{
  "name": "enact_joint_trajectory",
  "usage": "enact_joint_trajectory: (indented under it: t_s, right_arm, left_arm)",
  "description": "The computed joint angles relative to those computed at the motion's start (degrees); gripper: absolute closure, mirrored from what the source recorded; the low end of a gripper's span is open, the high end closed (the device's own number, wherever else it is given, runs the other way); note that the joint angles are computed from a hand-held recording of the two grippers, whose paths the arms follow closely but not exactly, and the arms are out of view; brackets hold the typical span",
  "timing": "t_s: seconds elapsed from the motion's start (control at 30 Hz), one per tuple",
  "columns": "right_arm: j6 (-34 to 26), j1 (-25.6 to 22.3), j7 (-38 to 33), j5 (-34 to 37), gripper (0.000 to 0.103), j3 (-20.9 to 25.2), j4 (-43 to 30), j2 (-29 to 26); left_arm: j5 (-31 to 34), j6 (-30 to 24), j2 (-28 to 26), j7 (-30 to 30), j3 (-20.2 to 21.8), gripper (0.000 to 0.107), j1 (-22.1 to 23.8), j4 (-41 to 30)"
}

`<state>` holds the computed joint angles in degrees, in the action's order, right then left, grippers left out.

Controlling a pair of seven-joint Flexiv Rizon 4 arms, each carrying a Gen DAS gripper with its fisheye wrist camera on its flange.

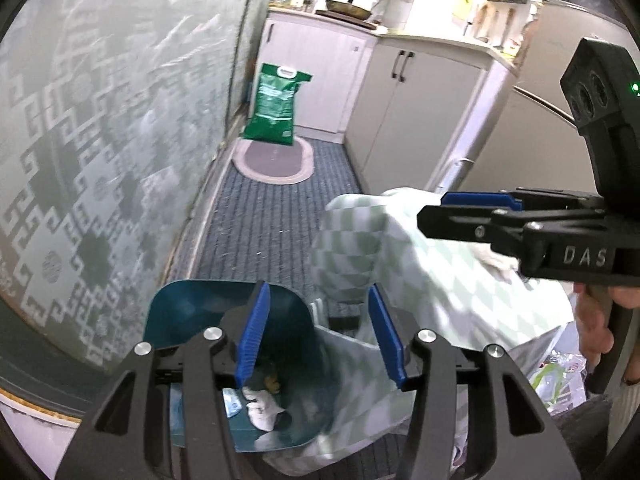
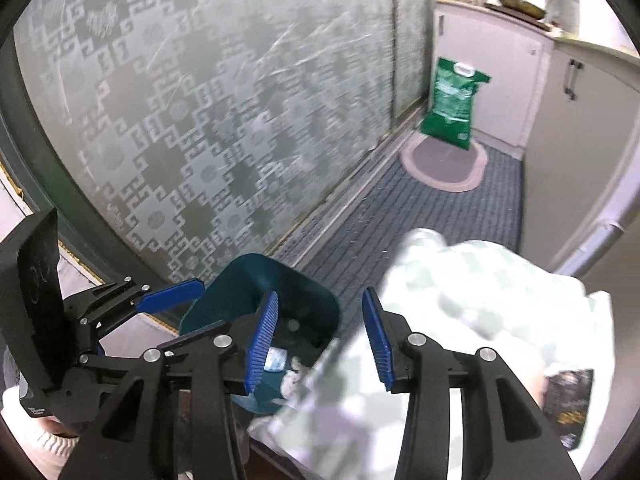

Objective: Collect trash
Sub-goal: 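Move both grippers back over the table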

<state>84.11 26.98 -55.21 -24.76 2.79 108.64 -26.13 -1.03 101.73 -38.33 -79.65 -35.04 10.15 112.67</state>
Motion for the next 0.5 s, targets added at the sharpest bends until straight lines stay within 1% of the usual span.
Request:
enact_joint_trajectory:
  t_s: [0.1,0.2,0.27,0.33,0.4,0.5]
  right_arm:
    - [1.7,0.4,1.6,-0.8,0.059,-2.4,3.5,2.6]
    - [2.9,0.9,3.9,-2.8,0.059,-5.3,6.8,5.2]
    - [3.8,0.5,5.4,-3.9,0.059,-6.5,8.8,6.9]
    - [5.2,0.2,6.9,-5.2,0.059,-7.9,10.8,8.4]
    - [6.0,-0.5,8.1,-6.1,0.059,-8.8,12.6,9.9]
    - [7.4,-1.4,9.7,-7.8,0.058,-10.0,14.8,11.6]
  left_arm:
    - [0.0,-0.4,0.3,0.5,1.4,0.053,-3.0,-1.2]
    - [0.0,-2.1,0.4,1.6,-1.5,0.052,-2.9,-2.0]
    - [-0.2,-2.2,0.8,2.6,-1.2,0.050,-4.3,-2.5]
    - [-0.8,-2.6,0.5,3.3,-2.2,0.050,-5.0,-3.3]
    - [-0.8,-2.7,-0.6,4.3,-4.6,0.050,-4.7,-4.2]
    - [-0.9,-3.0,-1.0,5.4,-4.8,0.050,-7.0,-5.6]
